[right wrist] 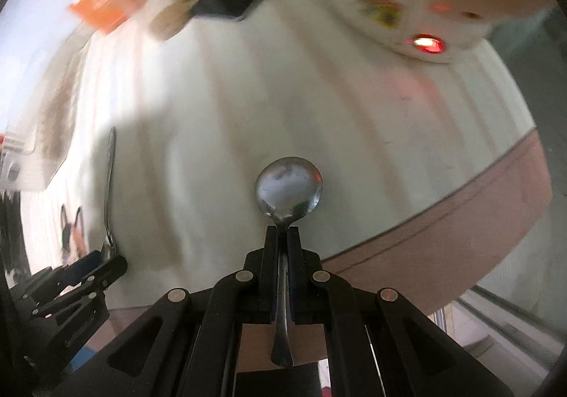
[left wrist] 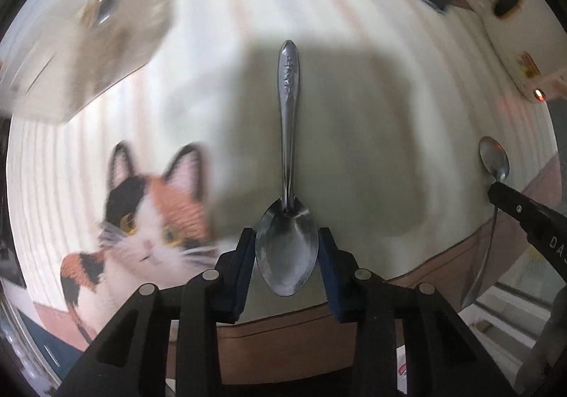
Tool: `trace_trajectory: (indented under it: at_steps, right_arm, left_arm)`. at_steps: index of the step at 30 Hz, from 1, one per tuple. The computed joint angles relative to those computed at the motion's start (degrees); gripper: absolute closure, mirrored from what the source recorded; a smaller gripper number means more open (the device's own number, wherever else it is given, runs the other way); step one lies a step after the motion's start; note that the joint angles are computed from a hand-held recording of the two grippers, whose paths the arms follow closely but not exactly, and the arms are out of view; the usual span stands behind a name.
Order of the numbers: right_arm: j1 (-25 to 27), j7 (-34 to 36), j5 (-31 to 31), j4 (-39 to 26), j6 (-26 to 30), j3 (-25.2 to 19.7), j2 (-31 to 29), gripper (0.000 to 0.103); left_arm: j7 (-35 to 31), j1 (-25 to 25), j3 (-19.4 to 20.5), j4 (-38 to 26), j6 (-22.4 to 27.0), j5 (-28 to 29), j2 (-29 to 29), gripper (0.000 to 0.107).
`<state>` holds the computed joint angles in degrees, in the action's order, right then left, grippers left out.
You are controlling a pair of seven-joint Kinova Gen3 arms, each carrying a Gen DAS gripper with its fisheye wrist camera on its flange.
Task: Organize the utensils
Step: 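Grasp a steel spoon with the left tool while the right tool grasps another spoon, then carry both spoons up and over to the clear rack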
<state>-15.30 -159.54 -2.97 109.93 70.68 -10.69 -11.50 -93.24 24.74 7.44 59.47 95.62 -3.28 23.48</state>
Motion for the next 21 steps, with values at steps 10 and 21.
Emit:
trace_trajectory:
  at_steps: [10, 21]
  right_arm:
    - [-8.0, 7.0, -1.6, -14.3, -5.1, -1.3, 16.1, 0.101]
    - [-10.4, 6.0, -2.5, -18.4, -2.0, 1.5, 17.1, 0.101]
  left_arm:
    - [-1.5, -12.2, -4.2, 1.7, 0.1, 0.2, -2.0, 0.076]
    - [-4.6, -17.3, -3.9, 6.0, -2.5, 2.4, -3.8, 0.074]
